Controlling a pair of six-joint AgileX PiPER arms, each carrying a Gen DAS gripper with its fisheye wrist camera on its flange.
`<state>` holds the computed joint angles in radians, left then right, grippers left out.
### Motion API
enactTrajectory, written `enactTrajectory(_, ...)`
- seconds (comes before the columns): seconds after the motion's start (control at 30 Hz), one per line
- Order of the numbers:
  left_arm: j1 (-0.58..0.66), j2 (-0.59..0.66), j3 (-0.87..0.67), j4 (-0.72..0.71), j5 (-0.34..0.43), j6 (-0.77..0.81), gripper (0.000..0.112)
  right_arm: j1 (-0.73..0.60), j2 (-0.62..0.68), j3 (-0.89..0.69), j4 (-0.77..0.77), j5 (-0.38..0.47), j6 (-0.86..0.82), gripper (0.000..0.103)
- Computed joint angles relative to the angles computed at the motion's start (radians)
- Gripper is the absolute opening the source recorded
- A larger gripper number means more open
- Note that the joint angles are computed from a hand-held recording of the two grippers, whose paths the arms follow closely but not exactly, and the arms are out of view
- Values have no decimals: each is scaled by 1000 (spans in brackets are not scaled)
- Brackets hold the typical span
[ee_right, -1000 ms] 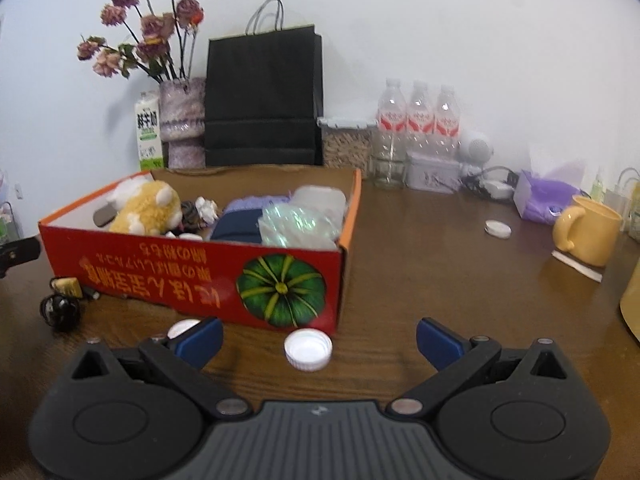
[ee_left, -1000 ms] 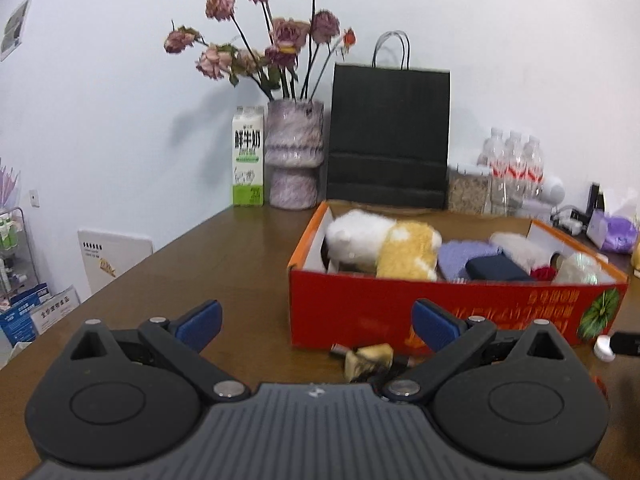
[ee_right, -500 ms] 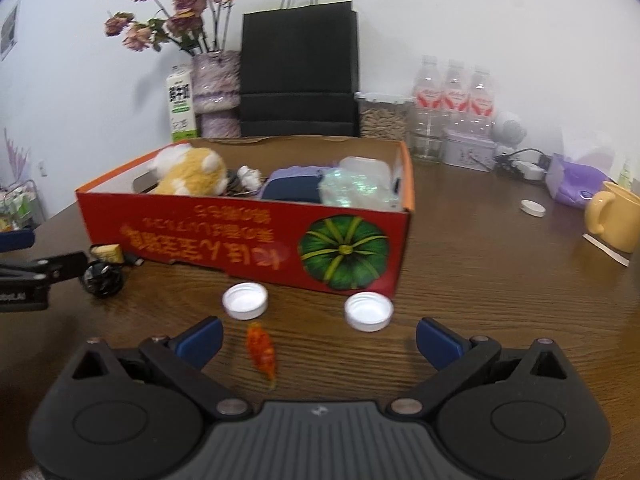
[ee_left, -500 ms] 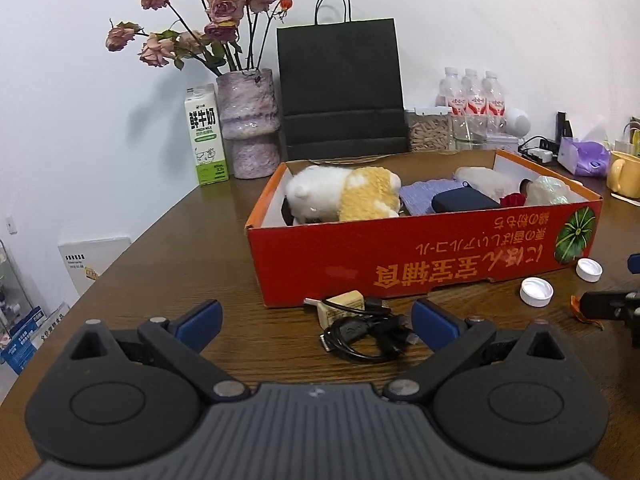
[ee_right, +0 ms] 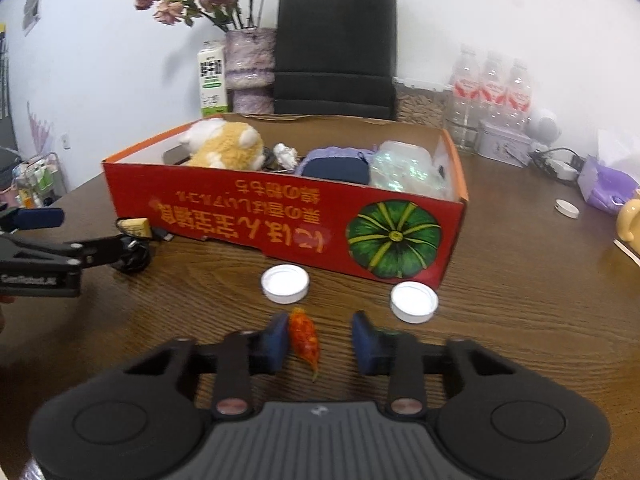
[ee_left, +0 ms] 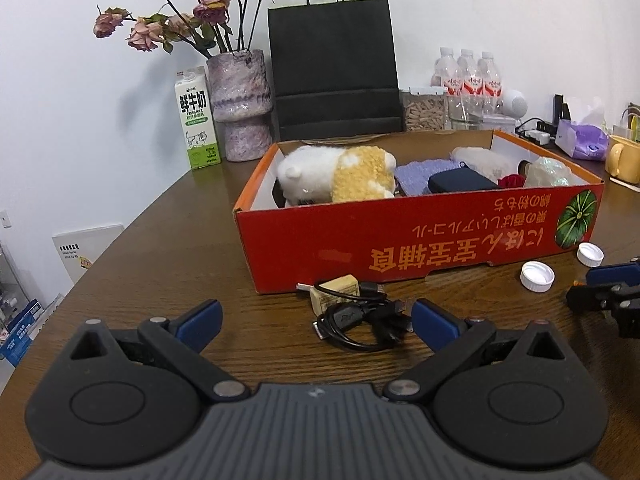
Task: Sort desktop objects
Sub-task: 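Grasp the orange dried flower with the right tool while the left tool grasps the black cable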
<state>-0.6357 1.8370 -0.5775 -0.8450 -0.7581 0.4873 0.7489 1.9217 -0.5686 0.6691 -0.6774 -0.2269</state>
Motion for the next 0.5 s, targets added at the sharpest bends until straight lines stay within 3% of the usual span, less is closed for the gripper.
enactTrajectory(0.1, -2, 4, -10, -11, 15, 22, 103, 1, -2, -2, -19, 6, 4, 13)
enactTrajectory(0.37, 11, 26, -79, -51, 122, 111, 103, -8, -5, 4, -52, 7, 44, 13)
enactTrajectory(0.43, 25, 37, -106, -54, 159, 116, 100, -15, -7, 6, -67, 8, 62, 13)
enactTrajectory(0.5, 33, 47, -132, -92, 182, 137, 87, -17, -7, 6, -74, 7, 72, 13)
